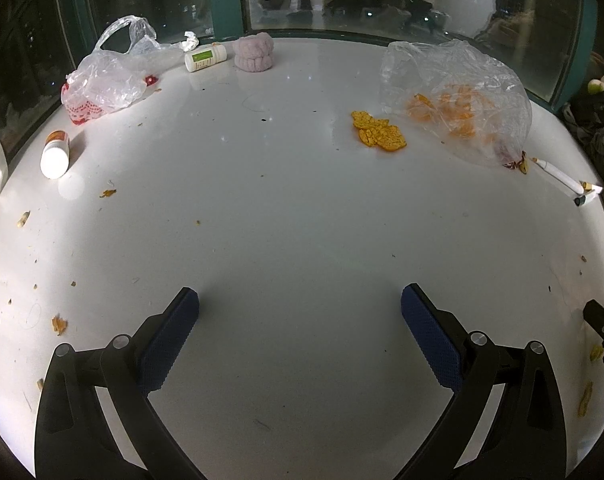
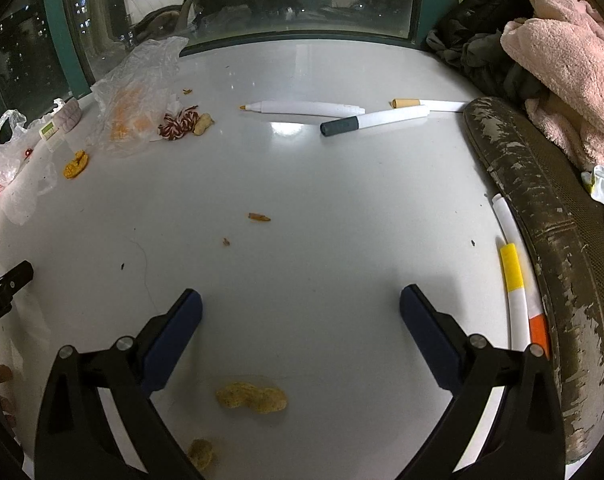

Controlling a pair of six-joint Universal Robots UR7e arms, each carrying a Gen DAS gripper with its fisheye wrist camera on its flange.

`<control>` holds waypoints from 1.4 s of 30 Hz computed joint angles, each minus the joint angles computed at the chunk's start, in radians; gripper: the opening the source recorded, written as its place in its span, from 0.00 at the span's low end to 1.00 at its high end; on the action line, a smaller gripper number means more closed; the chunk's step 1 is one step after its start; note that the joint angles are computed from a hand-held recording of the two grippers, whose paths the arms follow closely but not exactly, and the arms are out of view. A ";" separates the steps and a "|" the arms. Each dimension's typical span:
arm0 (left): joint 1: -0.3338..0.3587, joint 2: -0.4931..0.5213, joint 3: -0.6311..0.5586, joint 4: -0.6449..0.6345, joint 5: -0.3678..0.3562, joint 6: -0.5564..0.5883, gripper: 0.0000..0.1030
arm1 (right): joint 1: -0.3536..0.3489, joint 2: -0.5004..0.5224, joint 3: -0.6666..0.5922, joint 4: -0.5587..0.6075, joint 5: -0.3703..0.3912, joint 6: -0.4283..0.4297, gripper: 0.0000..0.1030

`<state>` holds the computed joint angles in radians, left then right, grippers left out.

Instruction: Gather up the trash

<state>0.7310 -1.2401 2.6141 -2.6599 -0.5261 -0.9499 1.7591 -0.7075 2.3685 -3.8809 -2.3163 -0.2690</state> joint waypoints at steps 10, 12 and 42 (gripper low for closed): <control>0.001 0.000 0.000 -0.001 0.000 0.002 0.95 | 0.000 0.000 0.000 0.000 0.000 0.000 0.93; 0.001 0.000 0.000 -0.001 0.000 0.002 0.95 | 0.000 0.000 0.000 0.000 0.000 0.000 0.93; 0.087 -0.095 -0.084 0.124 -0.149 0.253 0.94 | 0.122 -0.072 -0.037 0.273 -0.148 0.323 0.93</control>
<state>0.8180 -1.3356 2.5306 -2.5357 -0.6755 -0.6964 1.8808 -0.7797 2.3311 -3.6083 -2.4644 0.0541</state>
